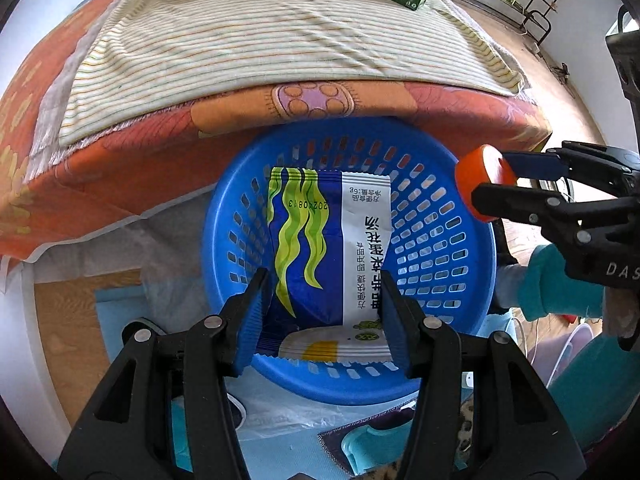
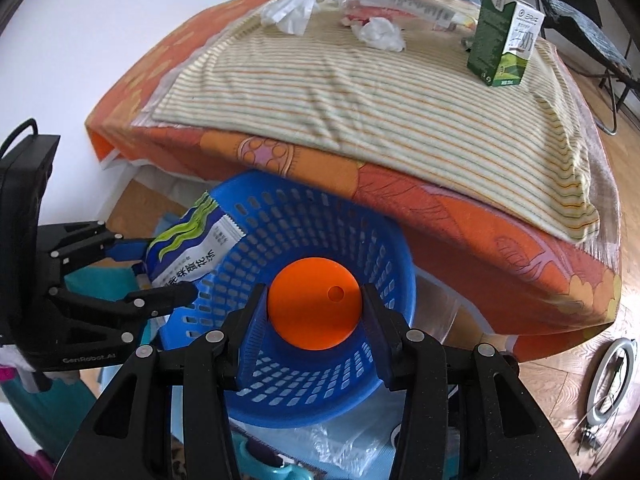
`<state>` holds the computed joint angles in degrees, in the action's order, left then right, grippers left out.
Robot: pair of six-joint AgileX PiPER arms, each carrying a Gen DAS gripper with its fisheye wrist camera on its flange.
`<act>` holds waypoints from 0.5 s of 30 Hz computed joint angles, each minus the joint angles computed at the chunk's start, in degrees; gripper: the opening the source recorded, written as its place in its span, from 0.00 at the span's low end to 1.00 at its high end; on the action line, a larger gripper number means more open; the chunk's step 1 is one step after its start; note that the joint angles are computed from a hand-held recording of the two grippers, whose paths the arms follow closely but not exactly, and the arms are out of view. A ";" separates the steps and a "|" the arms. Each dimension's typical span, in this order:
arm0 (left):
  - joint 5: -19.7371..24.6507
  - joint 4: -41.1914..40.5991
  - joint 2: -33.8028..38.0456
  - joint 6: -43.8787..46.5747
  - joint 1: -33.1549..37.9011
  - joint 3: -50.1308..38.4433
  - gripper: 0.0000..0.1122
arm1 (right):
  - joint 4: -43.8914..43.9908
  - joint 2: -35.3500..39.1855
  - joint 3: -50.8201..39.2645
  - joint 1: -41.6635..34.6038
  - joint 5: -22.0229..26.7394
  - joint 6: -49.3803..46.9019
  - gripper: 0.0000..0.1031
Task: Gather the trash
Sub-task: 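Carry wrapper and cap to the blue basket and open both tools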
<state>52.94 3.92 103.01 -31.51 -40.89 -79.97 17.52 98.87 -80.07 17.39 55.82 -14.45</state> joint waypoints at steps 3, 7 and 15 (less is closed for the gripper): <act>0.03 -0.08 0.22 0.14 -0.07 -0.13 0.48 | 0.34 0.28 0.03 0.02 0.42 -0.17 0.43; 0.45 -0.80 0.63 0.73 0.11 -0.51 0.53 | -0.11 0.52 0.23 0.07 0.50 0.62 0.43; 0.48 -1.23 0.28 0.58 1.03 -0.10 0.57 | 0.58 0.83 -0.25 -0.39 1.14 1.46 0.51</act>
<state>53.42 2.68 103.29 -30.93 -39.86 -80.07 18.10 99.69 -80.32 17.00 56.96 -13.00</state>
